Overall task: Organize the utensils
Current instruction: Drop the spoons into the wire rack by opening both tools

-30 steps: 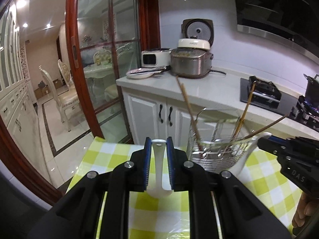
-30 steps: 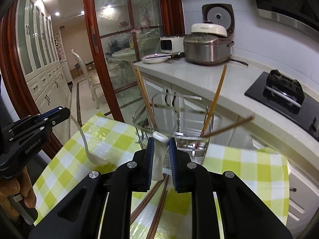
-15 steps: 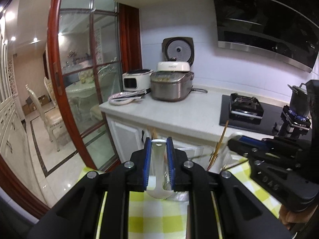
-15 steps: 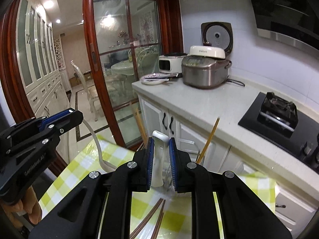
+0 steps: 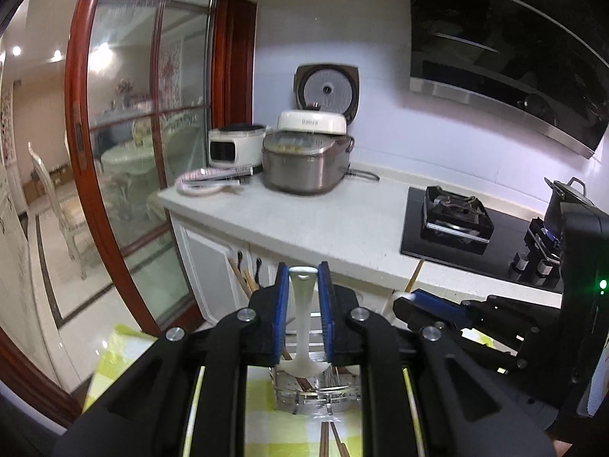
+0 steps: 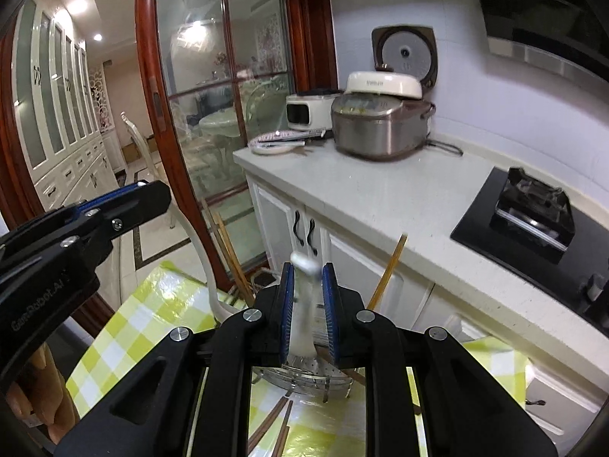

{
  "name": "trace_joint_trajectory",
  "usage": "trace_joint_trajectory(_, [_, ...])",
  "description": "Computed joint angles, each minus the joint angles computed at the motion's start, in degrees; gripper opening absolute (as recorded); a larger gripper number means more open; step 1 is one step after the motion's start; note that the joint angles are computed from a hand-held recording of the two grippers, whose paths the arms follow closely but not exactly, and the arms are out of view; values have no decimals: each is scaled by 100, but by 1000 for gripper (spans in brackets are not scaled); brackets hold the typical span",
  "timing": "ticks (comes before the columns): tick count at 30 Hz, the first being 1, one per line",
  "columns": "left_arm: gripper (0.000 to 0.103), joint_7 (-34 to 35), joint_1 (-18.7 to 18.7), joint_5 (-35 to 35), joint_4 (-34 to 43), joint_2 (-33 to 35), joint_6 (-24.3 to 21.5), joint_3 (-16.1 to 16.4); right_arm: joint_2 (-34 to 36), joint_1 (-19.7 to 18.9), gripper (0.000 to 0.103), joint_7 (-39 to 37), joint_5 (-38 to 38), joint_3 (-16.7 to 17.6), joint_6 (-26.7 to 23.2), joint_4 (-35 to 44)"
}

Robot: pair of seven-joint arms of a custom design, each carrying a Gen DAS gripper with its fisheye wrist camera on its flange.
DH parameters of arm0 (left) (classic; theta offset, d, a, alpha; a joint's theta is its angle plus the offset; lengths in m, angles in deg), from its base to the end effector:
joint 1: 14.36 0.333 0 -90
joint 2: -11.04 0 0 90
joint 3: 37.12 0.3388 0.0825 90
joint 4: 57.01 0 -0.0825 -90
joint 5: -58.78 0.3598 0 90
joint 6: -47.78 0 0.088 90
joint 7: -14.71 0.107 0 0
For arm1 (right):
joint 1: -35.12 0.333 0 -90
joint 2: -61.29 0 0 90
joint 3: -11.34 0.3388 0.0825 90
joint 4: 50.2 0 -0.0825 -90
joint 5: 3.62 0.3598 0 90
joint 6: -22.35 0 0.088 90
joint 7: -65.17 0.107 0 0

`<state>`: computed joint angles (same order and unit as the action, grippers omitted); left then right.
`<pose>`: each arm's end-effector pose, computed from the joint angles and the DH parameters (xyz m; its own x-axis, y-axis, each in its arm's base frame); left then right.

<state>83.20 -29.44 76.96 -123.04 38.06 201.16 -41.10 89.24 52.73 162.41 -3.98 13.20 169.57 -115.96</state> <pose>0.6896 -0.2309 0.6834 -0.1582 -0.9864 0.0436 -0.4765 0.0376 -0.8784 0.6949 0.2375 0.6599 0.2565 -0.9603 -0.1102 -0.6007 -0.0690 -0.7965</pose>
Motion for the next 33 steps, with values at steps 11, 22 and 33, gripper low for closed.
trace_joint_trajectory(11, [28,61,108,-288,20,375,-252,-7,169,-69,18,-47,137,32,88,-104])
trace_joint_trajectory(22, [45,-1123,-41,703,-1967,-829,669,452,-958,-277,38,-122,682,277,1462,-1967])
trace_joint_trajectory(33, [50,-2880,203,2485,-4234,-2094,1341,396,-2168,-539,58,-1422,2922,898,2564,-4387])
